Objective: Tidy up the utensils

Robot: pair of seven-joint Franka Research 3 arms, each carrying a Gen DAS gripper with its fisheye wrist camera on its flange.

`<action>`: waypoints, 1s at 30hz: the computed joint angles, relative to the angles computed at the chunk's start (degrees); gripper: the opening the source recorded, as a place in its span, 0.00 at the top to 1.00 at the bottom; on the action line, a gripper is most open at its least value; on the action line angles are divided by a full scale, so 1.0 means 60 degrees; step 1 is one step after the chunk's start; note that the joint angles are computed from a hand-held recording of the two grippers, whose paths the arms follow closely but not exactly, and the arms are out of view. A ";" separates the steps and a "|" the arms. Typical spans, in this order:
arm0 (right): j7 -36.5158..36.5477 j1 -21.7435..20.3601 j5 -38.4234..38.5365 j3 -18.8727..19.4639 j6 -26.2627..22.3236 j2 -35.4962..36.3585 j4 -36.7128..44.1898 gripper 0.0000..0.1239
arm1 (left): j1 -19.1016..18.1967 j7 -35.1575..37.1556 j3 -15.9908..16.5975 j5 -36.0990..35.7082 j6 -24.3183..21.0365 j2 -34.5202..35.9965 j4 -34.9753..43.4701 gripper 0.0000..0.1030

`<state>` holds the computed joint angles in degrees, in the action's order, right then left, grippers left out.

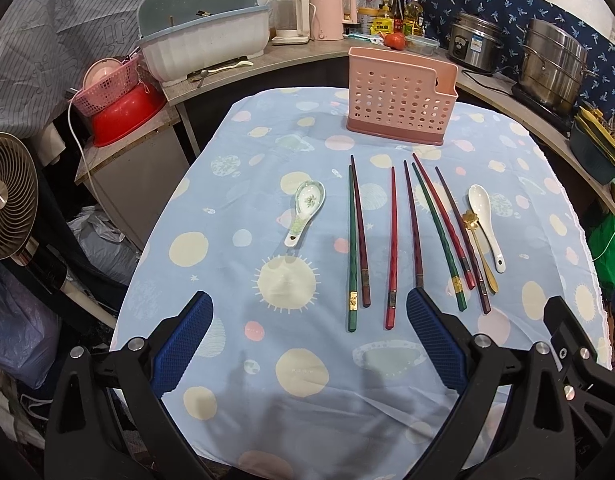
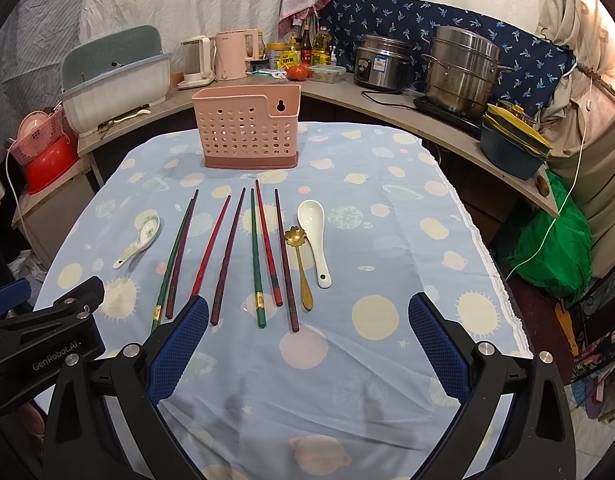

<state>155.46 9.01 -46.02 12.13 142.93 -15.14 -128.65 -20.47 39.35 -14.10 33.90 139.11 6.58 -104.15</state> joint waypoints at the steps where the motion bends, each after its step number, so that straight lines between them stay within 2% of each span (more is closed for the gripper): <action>1: 0.0006 -0.0002 -0.0007 0.0000 0.0004 0.0007 0.0009 0.22 | -0.0003 -0.0041 0.0001 0.0017 0.0020 -0.0056 -0.0072 0.10; 30: 0.0013 -0.0130 0.0152 0.0083 0.0155 -0.0219 -0.0276 0.22 | 0.0033 -0.0026 -0.0045 0.0017 0.0031 -0.0185 -0.0196 0.10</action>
